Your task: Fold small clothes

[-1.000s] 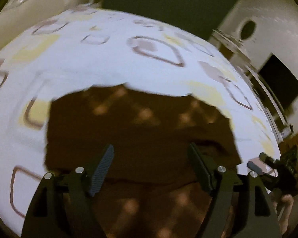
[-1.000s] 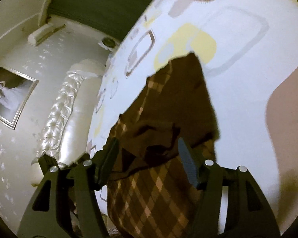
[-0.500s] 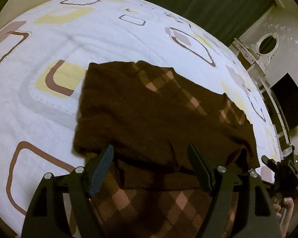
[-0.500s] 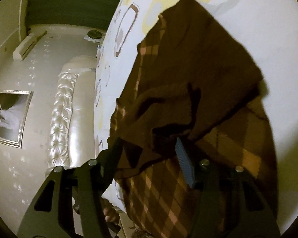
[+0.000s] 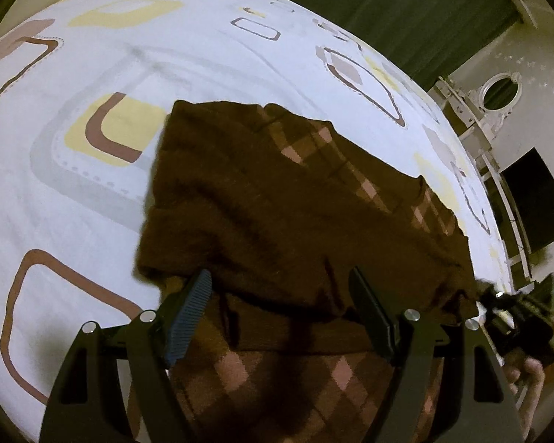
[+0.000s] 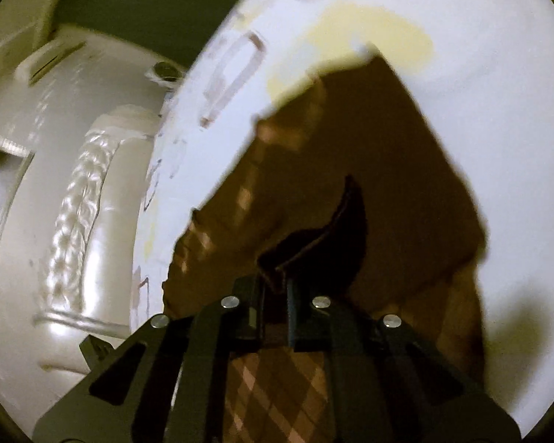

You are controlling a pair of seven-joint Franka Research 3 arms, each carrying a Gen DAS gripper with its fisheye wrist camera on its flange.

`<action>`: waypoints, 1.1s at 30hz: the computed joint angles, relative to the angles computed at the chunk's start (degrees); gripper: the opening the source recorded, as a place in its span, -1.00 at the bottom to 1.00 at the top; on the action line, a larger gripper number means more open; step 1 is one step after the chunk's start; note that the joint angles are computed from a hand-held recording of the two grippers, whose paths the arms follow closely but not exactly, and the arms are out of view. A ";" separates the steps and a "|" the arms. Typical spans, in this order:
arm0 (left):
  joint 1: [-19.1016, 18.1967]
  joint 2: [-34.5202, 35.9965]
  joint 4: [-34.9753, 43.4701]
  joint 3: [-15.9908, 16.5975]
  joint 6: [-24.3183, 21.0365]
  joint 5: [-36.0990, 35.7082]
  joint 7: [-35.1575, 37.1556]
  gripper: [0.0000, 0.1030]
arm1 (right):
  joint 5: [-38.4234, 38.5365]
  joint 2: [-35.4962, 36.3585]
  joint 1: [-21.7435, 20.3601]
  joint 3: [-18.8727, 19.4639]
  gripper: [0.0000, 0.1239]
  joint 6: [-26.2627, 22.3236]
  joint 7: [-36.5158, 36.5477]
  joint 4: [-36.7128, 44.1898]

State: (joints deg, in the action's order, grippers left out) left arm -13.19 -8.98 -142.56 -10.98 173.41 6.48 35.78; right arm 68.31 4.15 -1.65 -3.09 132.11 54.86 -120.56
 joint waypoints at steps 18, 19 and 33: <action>-4.02 0.16 -1.04 2.85 1.13 -8.51 10.43 0.52 | -2.53 4.27 -6.37 -1.45 -0.60 -4.73 -7.82 2.73; -3.52 -0.23 -1.37 2.42 1.19 -8.04 10.15 0.52 | -2.28 4.16 -6.40 -1.43 -0.55 -4.16 -8.32 3.12; -3.29 -0.17 -2.93 2.52 3.25 -7.93 9.02 0.52 | -10.86 13.38 -6.37 1.81 -0.82 -3.31 -8.97 14.89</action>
